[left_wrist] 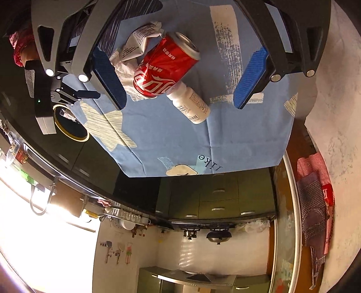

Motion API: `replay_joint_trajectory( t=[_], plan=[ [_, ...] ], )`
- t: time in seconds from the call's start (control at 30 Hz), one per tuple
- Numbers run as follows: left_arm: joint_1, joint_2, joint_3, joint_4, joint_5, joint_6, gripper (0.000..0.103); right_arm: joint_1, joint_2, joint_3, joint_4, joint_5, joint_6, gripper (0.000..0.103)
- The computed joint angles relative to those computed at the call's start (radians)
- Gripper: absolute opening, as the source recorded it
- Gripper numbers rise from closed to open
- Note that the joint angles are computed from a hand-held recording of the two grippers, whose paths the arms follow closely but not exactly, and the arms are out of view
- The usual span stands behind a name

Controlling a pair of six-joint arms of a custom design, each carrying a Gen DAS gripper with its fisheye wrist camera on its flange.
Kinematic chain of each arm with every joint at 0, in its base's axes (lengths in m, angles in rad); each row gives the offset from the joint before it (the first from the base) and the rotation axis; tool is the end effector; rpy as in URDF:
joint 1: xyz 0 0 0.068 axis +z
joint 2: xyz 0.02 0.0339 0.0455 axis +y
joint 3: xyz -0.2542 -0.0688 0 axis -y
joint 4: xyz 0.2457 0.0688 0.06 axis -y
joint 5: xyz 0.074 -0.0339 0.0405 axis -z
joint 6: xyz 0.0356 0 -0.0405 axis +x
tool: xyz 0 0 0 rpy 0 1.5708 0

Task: Collect trash
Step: 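Move the right gripper to the table and pinch the white tissue, then carry the tissue over the bin and open the right gripper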

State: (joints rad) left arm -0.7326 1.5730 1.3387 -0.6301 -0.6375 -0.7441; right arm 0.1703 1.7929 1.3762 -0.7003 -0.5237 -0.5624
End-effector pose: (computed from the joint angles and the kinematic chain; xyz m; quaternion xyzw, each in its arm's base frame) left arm 0.2670 -0.2117 0.2910 -0.1135 0.8904 -0.0036 0.4408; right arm 0.3625 0.0804 0.2227 -0.3915 0.8578 0.2051 0.2623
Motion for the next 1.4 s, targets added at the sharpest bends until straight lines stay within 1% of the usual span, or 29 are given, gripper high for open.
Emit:
replay_joint_trajectory(
  t=[0.07,0.17,0.23,0.3,0.4,0.43,0.5,0.57,0.6,0.73,0.87,1.07,1.4],
  plan=[
    [-0.006,-0.006,-0.024,0.022,0.011,-0.007,0.094,0.024,0.005,-0.006,0.011,0.022,0.006,0.079],
    [-0.007,-0.003,-0.046,0.059,0.025,-0.006,0.094,0.047,0.028,0.003,0.006,0.044,0.004,0.071],
    [-0.007,-0.006,-0.055,0.07,0.028,-0.011,0.094,0.061,0.035,0.003,0.008,0.059,-0.001,0.068],
    [-0.004,-0.012,-0.069,0.084,0.036,-0.017,0.094,0.072,0.031,-0.009,0.027,0.076,0.001,0.068],
    [-0.004,-0.017,-0.079,0.088,0.037,-0.022,0.094,0.078,0.029,-0.007,0.025,0.084,-0.001,0.062],
    [-0.006,-0.018,-0.08,0.087,0.035,-0.026,0.094,0.079,0.027,-0.008,0.024,0.084,-0.004,0.058],
    [-0.007,-0.016,-0.079,0.085,0.035,-0.03,0.094,0.079,0.02,-0.016,0.026,0.08,-0.011,0.048],
    [-0.01,-0.008,-0.073,0.083,0.034,-0.031,0.094,0.08,0.018,-0.016,0.016,0.067,-0.022,0.03],
    [-0.01,-0.004,-0.069,0.082,0.034,-0.031,0.094,0.082,0.011,-0.023,0.016,0.063,-0.022,0.028],
    [-0.008,0.02,-0.05,0.081,0.045,-0.025,0.094,0.076,-0.001,-0.032,0.029,0.055,-0.016,0.013],
    [-0.011,0.039,-0.029,0.076,0.046,-0.02,0.094,0.064,-0.003,-0.027,0.026,0.044,-0.011,0.01],
    [-0.014,0.07,0.012,0.063,0.05,-0.009,0.094,0.036,-0.012,-0.023,0.023,0.022,-0.018,0.01],
    [-0.027,0.123,0.09,0.055,0.053,0.016,0.094,-0.087,-0.047,0.002,0.016,-0.041,-0.009,0.01]
  ],
)
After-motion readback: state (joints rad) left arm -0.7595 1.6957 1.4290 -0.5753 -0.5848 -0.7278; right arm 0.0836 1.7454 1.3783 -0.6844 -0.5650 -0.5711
